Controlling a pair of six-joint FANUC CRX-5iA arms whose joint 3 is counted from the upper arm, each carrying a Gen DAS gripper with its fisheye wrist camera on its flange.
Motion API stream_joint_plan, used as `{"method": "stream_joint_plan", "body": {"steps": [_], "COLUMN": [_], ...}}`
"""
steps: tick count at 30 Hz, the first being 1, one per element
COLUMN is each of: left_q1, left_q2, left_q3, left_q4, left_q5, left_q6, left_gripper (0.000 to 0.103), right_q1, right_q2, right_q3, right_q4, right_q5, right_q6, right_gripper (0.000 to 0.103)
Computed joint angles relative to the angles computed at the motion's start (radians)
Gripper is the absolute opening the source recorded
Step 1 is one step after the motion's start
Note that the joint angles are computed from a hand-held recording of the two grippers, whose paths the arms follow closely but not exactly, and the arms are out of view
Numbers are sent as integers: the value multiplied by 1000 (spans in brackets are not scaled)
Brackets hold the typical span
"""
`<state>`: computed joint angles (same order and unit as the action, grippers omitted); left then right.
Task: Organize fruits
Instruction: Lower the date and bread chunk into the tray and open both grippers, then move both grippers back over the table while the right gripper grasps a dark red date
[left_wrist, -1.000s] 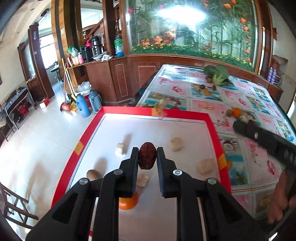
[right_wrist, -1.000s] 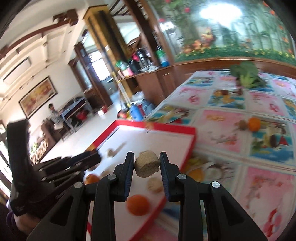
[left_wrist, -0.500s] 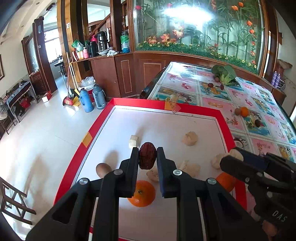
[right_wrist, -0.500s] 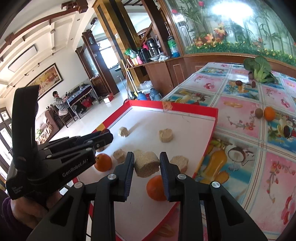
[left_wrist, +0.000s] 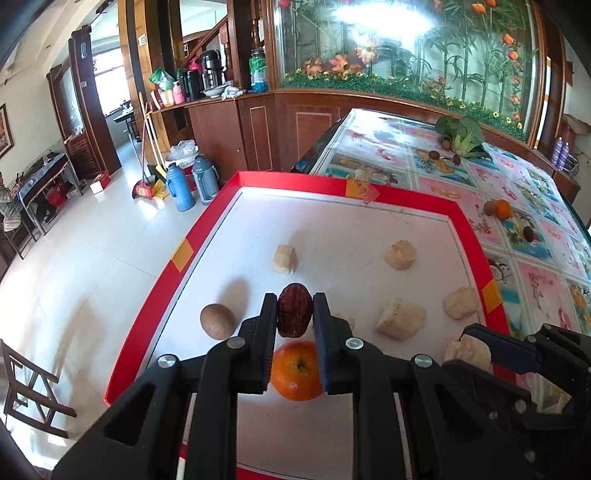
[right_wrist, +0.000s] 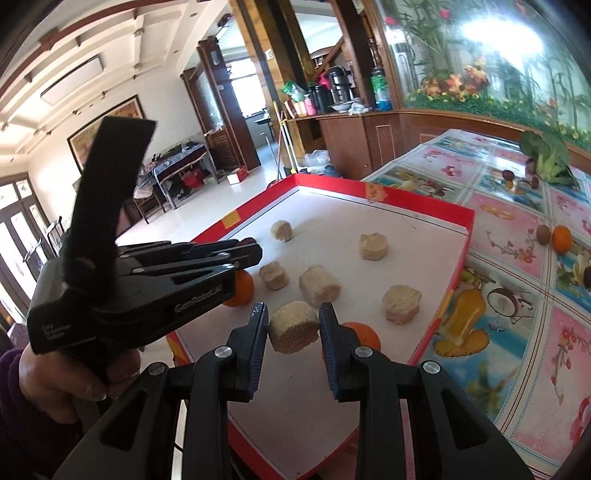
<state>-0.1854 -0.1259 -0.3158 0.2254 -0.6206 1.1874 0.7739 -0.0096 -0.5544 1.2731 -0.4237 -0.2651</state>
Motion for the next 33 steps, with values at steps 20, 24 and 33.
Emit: {"method": "stream_joint_plan", "body": {"steps": [20, 24, 33], "left_q1": [-71, -152, -199], "left_q2": [-93, -70, -15], "left_q3": [-229, -224, -165], "left_q4": [475, 544, 408], "left_q5": [255, 286, 206], "left_q6": [-398, -486, -413], "left_gripper": [88, 89, 89], "right_q1": [-76, -65, -32], "right_q2": [-196, -276, -377], "right_q3": [-184, -246, -292], "right_q4": [190, 153, -39], "right_q5": [-105, -234, -489], "right_q6": [-325, -399, -467], "right_gripper": [44, 44, 45]}}
